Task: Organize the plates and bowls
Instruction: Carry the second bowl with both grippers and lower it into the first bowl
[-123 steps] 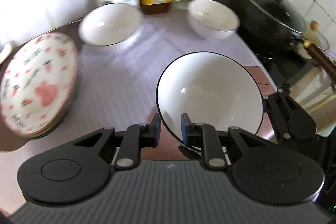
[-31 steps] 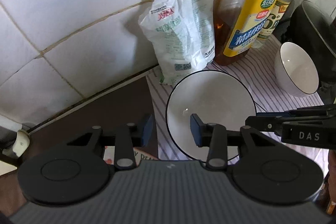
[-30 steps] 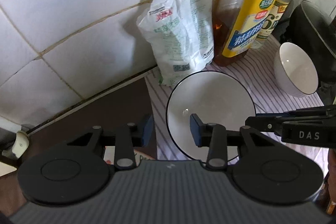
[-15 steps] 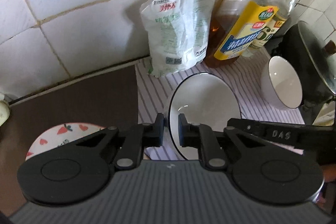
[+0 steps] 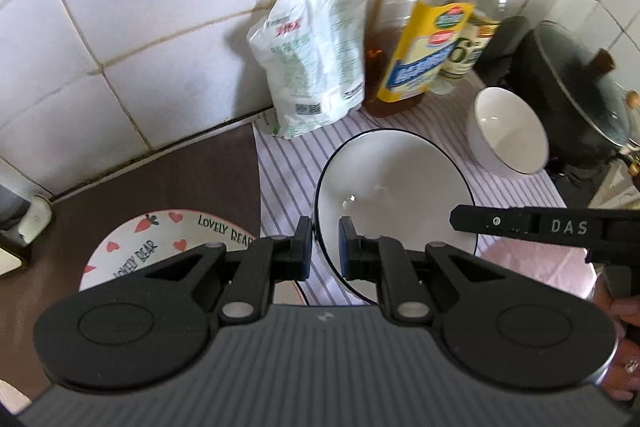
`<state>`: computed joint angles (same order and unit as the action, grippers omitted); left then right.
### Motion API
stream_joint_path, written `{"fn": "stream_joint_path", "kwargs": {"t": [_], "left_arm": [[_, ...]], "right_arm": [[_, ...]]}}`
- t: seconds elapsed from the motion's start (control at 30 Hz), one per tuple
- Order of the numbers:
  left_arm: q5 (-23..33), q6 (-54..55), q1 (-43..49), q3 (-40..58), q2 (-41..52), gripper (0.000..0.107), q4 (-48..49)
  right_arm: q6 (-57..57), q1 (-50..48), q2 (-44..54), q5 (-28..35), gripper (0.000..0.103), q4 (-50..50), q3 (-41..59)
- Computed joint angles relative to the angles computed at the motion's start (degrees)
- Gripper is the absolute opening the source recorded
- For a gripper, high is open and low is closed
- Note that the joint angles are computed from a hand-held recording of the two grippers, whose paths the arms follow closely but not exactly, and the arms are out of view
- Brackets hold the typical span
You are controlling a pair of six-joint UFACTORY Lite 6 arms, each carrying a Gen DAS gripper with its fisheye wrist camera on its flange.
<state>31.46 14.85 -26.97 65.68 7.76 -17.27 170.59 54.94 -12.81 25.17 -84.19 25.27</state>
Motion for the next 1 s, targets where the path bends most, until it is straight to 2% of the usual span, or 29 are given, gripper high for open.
{"fn": "stream_joint_path", "kwargs": {"t": [0.23,0.4,0.53,0.7,1.0], "left_arm": [[5.6,2.8,0.5,-5.8,-13.1,0.012,-1.0],[9.4,3.3,0.5,-10.3,-20.9,0.012,-1.4],[12.0,3.4,0.4,-14.4,-26.8,0.012,-1.6],[14.0,3.1,0.2,-19.6,-33.6,0.012,-1.6],[14.6,-2.6,-1.8,-27.6,-40.6,0.012,0.4]], "right_arm": [[-6.6,17.5,-6.1,16.2,0.011,16.7,3.2],[-7.1,29.1,-4.7,27.6,0.012,23.8,9.1],[-7.7,35.5,-2.7,33.6,0.012,27.4,13.8],[-6.6,40.7,0.9,37.8,0.013,30.1,18.2],[-0.8,44.9,6.9,36.8,0.013,31.9,20.9]]}}
